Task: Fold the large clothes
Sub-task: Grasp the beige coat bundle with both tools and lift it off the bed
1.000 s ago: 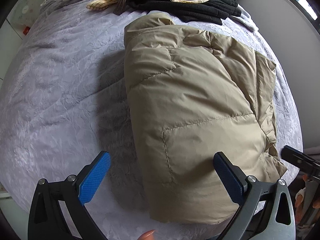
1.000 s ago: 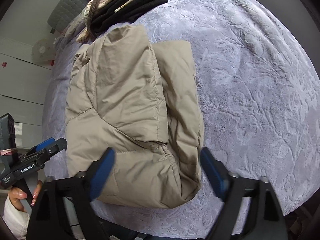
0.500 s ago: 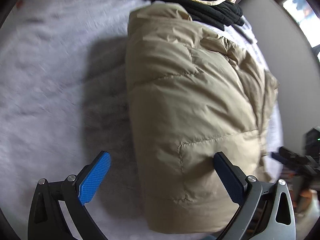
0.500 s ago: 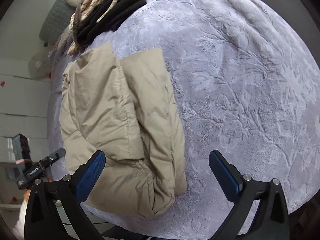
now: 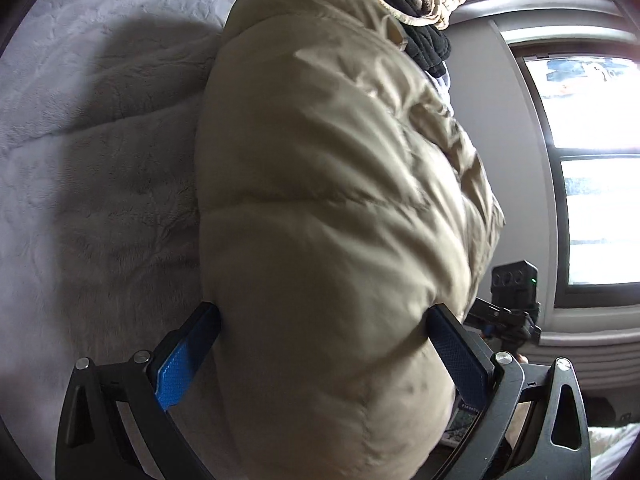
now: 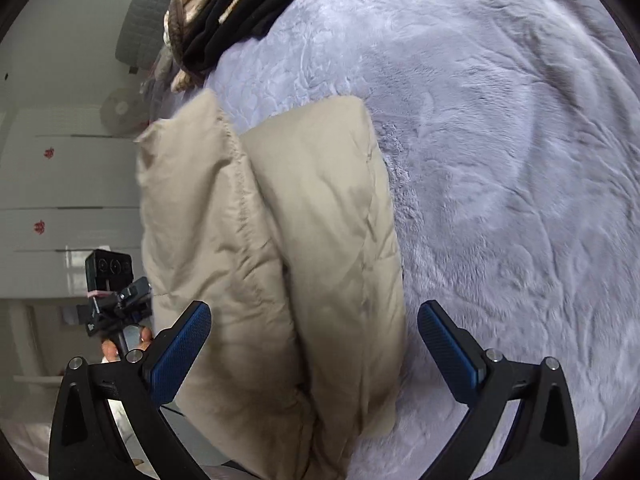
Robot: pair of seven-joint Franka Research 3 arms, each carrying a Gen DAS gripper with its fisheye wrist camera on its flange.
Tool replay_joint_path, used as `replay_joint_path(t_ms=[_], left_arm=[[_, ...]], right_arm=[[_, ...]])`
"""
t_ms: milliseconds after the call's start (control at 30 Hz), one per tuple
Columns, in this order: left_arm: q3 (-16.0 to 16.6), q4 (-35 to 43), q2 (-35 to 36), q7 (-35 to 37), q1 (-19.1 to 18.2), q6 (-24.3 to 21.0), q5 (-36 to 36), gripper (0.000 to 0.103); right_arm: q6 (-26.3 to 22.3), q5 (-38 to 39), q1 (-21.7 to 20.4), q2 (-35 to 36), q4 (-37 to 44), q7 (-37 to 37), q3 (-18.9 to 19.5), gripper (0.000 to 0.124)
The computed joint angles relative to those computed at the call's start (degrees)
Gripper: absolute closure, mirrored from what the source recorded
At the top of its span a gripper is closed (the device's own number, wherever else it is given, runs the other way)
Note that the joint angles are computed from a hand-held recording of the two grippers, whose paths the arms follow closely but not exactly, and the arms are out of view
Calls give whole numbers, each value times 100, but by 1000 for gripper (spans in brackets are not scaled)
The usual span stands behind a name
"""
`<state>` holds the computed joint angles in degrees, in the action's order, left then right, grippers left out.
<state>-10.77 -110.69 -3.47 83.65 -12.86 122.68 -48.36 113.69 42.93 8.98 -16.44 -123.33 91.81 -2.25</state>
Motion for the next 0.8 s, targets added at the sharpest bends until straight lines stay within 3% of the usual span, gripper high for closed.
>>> replay_joint_path(t_ms=[367,567,633,700,800], left_arm=[[-94,-117,508,875,115,29,-1261,0],[-252,9,607,537,93,239,-1123,1],[-291,67,559,389,42,354,-894,6],[-304,111,502,272,4,439,-747,12],[-316,174,412,210,-62,541,-618,16]], right_arm=[[-73,1504,62,1063,310,-1089,12,21],[106,1640,55,1158,338,-723,155,22],[110,1751,58,1112,296,-580,156,28],[174,1813,72,1007,233,-555,161,46],[281,1939,114,821,144,-544,152,63]])
